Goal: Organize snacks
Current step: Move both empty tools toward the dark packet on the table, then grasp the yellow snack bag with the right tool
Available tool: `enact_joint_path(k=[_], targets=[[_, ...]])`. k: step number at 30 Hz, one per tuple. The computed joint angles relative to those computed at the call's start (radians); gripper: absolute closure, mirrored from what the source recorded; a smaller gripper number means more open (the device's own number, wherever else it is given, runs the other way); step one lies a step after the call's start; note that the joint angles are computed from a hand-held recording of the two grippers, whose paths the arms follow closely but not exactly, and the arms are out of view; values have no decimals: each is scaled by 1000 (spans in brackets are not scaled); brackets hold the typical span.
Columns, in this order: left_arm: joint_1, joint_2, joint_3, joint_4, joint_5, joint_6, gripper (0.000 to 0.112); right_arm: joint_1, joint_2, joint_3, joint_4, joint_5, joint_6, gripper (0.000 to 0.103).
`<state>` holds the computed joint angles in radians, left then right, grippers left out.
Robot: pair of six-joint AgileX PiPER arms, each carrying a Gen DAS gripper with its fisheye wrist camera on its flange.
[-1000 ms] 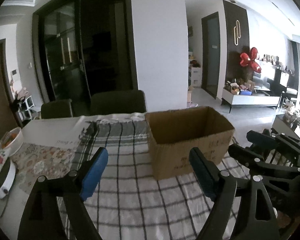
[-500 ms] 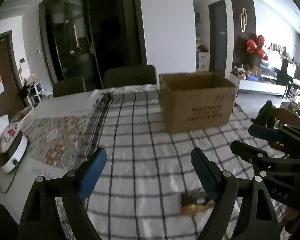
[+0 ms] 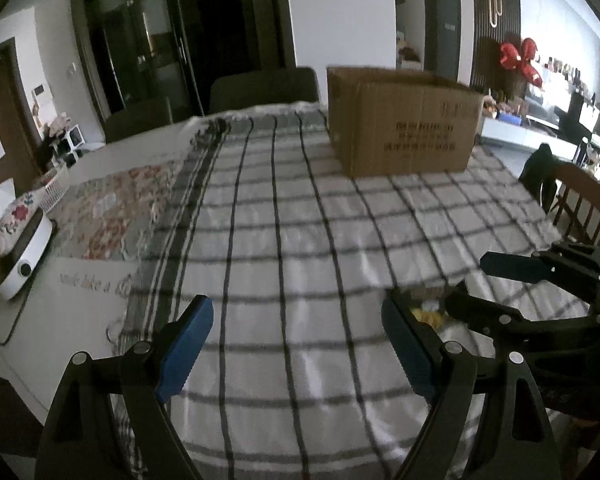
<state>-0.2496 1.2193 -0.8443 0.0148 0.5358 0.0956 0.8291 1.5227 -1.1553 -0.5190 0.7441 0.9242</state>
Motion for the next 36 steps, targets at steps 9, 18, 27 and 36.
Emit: enact_joint_path(k=[9, 18, 27, 36], targets=[[49, 47, 39, -66, -7, 62, 26, -44, 93, -10, 173, -55, -158, 61], [84, 96, 27, -135, 0, 121, 26, -51, 164, -46, 213, -50, -200, 66], [93, 116, 21, -149, 5, 128, 26, -23, 200, -58, 149, -36, -153, 79], [77, 112, 26, -191, 0, 175, 27, -11, 140, 6, 101, -72, -47, 80]])
